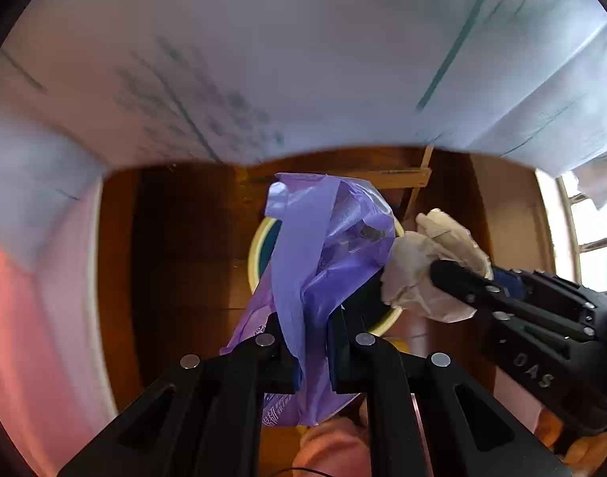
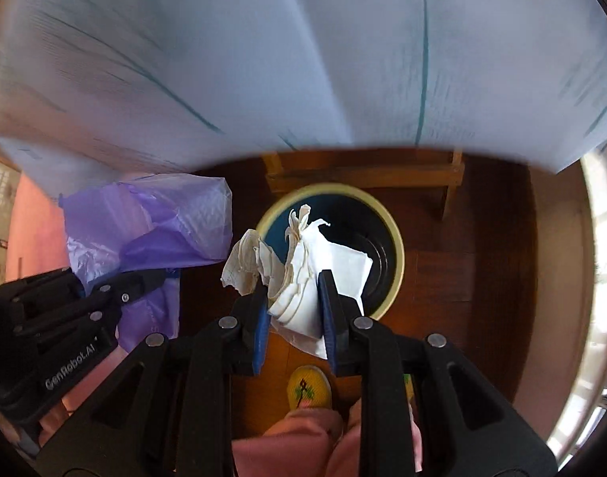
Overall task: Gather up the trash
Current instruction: 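Lower both tools over the bin and open them to drop bag and tissue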
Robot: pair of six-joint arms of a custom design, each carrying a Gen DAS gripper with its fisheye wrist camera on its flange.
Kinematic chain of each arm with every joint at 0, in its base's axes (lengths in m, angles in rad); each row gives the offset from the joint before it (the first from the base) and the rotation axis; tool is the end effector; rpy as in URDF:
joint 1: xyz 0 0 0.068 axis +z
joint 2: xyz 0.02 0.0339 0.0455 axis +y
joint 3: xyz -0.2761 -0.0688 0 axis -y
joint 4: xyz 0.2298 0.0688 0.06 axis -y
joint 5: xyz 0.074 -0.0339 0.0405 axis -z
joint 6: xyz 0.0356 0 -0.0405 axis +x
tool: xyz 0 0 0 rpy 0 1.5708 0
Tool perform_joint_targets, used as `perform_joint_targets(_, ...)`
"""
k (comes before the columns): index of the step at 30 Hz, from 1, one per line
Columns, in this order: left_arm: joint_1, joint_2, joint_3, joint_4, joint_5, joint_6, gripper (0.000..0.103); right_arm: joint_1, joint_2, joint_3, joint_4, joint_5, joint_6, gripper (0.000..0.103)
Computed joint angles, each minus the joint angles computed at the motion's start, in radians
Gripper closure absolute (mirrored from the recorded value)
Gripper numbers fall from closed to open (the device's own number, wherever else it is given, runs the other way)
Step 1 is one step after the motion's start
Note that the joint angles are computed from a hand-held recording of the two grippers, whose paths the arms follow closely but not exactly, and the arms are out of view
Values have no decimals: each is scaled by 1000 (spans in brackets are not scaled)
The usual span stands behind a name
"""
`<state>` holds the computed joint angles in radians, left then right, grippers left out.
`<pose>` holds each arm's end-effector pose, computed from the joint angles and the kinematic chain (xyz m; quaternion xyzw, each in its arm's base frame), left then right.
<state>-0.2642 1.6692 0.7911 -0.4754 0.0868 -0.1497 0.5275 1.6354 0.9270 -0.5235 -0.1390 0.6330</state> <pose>0.2537 -0.0718 0.1429 0.0615 0.9913 -0.0645 0.0972 0.2461 0.1491 0.1820 0.0402 0.9825 0.1495 0.1032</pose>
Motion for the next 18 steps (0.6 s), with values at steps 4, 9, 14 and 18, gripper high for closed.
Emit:
perform_joint_targets(4, -36, 102, -118, 257, -13, -28, 70, -1, 104, -140, 262, -9, 7, 83)
perform_joint_targets(9, -28, 228, -180, 452, -24, -22, 44, -22, 219, -216, 459, -38, 5, 78)
perform_joint_targets(14, -7, 262, -210, 522, -27, -16, 25, -40, 275, -250, 555, -31, 32, 55)
perform_joint_targets(18, 41, 223, -169, 449, -23, 7, 25, -50, 260, -252, 557, -10, 48, 43)
